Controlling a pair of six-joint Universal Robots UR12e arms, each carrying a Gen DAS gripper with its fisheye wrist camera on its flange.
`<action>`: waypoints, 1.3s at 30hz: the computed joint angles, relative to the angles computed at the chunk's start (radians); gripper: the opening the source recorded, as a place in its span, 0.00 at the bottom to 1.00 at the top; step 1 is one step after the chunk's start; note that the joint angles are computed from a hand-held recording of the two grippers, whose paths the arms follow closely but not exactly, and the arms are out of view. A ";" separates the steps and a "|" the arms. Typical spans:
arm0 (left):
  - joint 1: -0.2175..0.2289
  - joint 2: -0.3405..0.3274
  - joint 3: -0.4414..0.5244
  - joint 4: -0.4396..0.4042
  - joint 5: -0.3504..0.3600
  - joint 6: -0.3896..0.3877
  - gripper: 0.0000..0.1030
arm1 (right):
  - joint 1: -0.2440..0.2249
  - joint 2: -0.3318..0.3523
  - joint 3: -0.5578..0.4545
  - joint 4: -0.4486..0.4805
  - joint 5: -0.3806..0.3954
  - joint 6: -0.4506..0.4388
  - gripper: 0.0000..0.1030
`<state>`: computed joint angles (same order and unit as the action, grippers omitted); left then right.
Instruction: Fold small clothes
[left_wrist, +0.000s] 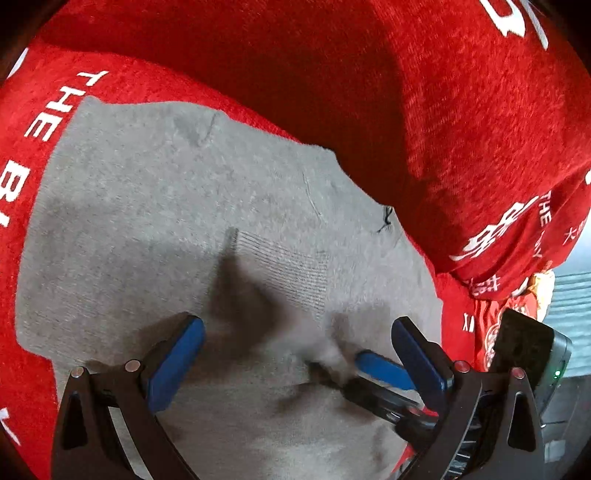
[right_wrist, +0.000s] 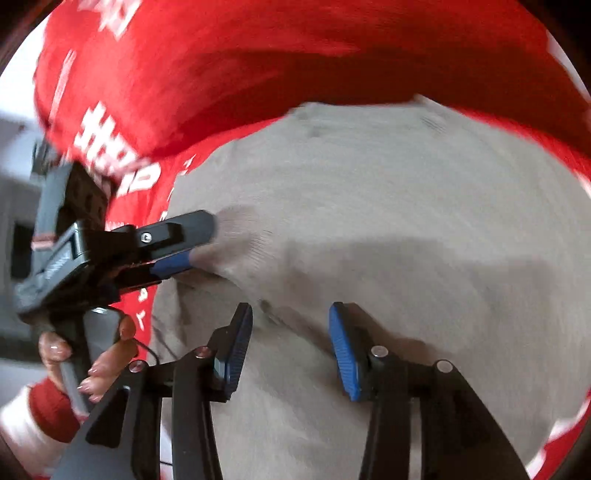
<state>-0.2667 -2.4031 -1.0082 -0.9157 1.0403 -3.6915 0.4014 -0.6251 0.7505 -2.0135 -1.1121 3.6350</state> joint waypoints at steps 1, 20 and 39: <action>-0.004 -0.005 0.014 -0.015 0.007 0.008 0.98 | -0.010 -0.032 0.065 -0.043 0.015 0.060 0.46; -0.021 -0.008 0.055 -0.067 0.107 0.077 0.17 | -0.086 -0.259 0.508 -0.439 -0.167 0.505 0.06; -0.040 0.045 0.030 -0.139 0.301 0.179 0.16 | -0.139 -0.302 0.565 -0.390 -0.169 0.504 0.40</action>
<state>-0.3064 -2.3582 -0.9779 -1.0544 1.3412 -3.5128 0.2625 -0.9272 1.3151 -2.4033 -1.2813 4.1392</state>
